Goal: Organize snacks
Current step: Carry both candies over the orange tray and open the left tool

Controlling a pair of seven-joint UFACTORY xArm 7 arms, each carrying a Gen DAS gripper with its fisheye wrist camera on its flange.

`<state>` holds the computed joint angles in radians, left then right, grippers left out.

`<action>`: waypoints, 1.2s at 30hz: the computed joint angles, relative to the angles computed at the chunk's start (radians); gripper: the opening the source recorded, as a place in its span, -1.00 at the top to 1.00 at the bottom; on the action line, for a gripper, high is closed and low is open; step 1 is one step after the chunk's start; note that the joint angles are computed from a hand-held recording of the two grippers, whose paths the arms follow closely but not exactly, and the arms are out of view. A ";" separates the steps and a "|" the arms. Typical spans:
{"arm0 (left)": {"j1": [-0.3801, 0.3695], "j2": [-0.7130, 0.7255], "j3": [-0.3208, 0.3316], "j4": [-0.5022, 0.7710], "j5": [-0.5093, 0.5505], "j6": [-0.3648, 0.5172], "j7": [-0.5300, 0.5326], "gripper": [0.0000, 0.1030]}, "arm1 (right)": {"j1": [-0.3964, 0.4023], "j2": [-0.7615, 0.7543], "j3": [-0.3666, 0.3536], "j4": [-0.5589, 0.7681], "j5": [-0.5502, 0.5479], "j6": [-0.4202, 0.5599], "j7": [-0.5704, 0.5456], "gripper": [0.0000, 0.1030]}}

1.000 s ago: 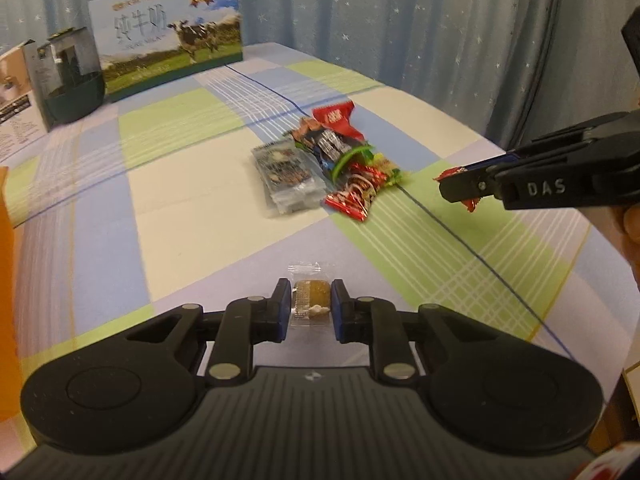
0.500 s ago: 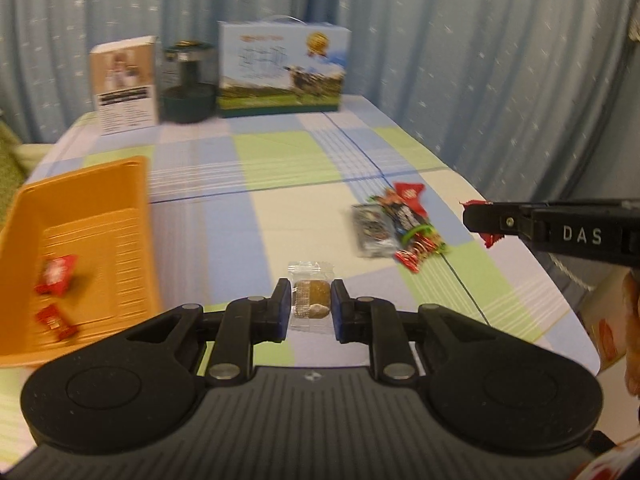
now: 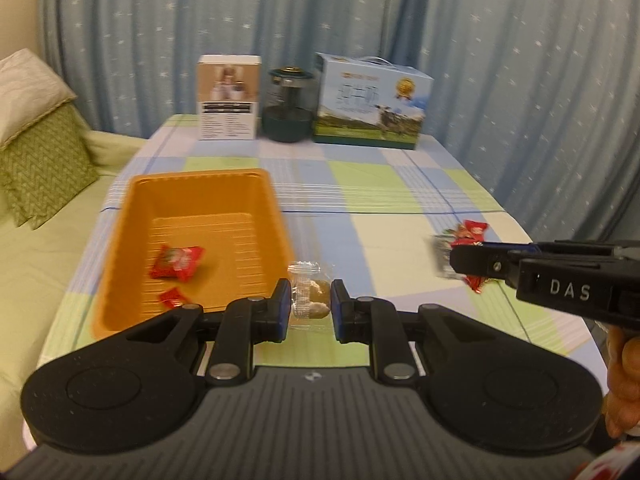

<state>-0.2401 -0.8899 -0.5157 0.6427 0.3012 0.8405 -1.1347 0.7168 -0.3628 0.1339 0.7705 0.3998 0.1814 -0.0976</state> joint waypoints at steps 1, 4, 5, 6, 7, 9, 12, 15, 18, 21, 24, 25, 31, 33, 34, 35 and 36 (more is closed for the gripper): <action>-0.004 -0.018 0.007 -0.009 -0.002 0.012 0.000 0.64 | 0.006 0.012 0.004 0.010 0.000 -0.002 -0.001 0.65; -0.017 -0.072 0.027 -0.040 -0.011 0.042 0.008 0.64 | 0.021 0.053 0.019 0.044 0.004 -0.007 -0.002 0.65; -0.019 -0.087 0.032 -0.048 -0.014 0.050 0.011 0.64 | 0.024 0.065 0.023 0.055 0.006 -0.008 -0.004 0.65; -0.020 -0.103 0.037 -0.056 -0.017 0.059 0.016 0.64 | 0.027 0.078 0.028 0.065 0.009 -0.009 -0.005 0.65; -0.021 -0.116 0.041 -0.064 -0.020 0.065 0.020 0.64 | 0.029 0.091 0.033 0.077 0.011 -0.010 -0.007 0.65; -0.023 -0.145 0.048 -0.080 -0.028 0.074 0.029 0.64 | 0.030 0.115 0.044 0.096 0.016 -0.013 -0.010 0.65; -0.022 -0.183 0.056 -0.105 -0.038 0.084 0.039 0.64 | 0.027 0.152 0.063 0.128 0.020 -0.014 -0.012 0.65; -0.017 -0.217 0.066 -0.133 -0.048 0.088 0.047 0.64 | 0.026 0.197 0.077 0.166 0.035 -0.017 -0.028 0.65; -0.008 -0.243 0.082 -0.159 -0.054 0.087 0.062 0.64 | 0.014 0.247 0.100 0.206 0.040 -0.019 -0.038 0.65; 0.005 -0.258 0.103 -0.180 -0.054 0.080 0.087 0.64 | -0.006 0.303 0.126 0.251 0.038 -0.017 -0.041 0.65; 0.025 -0.259 0.124 -0.198 -0.051 0.062 0.115 0.64 | -0.033 0.359 0.153 0.293 -0.004 -0.019 0.002 0.65; 0.032 -0.258 0.132 -0.206 -0.050 0.053 0.125 0.64 | -0.042 0.375 0.160 0.305 -0.036 -0.019 0.034 0.65; 0.079 -0.232 0.165 -0.240 -0.046 -0.014 0.166 0.64 | -0.082 0.463 0.189 0.375 -0.116 -0.017 0.113 0.65; 0.093 -0.216 0.172 -0.248 -0.045 -0.038 0.176 0.64 | -0.090 0.485 0.195 0.392 -0.131 -0.017 0.126 0.65; 0.100 -0.208 0.175 -0.251 -0.044 -0.049 0.181 0.64 | -0.093 0.495 0.197 0.398 -0.136 -0.017 0.132 0.65; 0.107 -0.199 0.177 -0.255 -0.043 -0.063 0.185 0.64 | -0.094 0.503 0.195 0.404 -0.149 -0.018 0.145 0.65; 0.112 -0.191 0.182 -0.260 -0.041 -0.077 0.191 0.63 | -0.094 0.510 0.194 0.408 -0.161 -0.018 0.158 0.65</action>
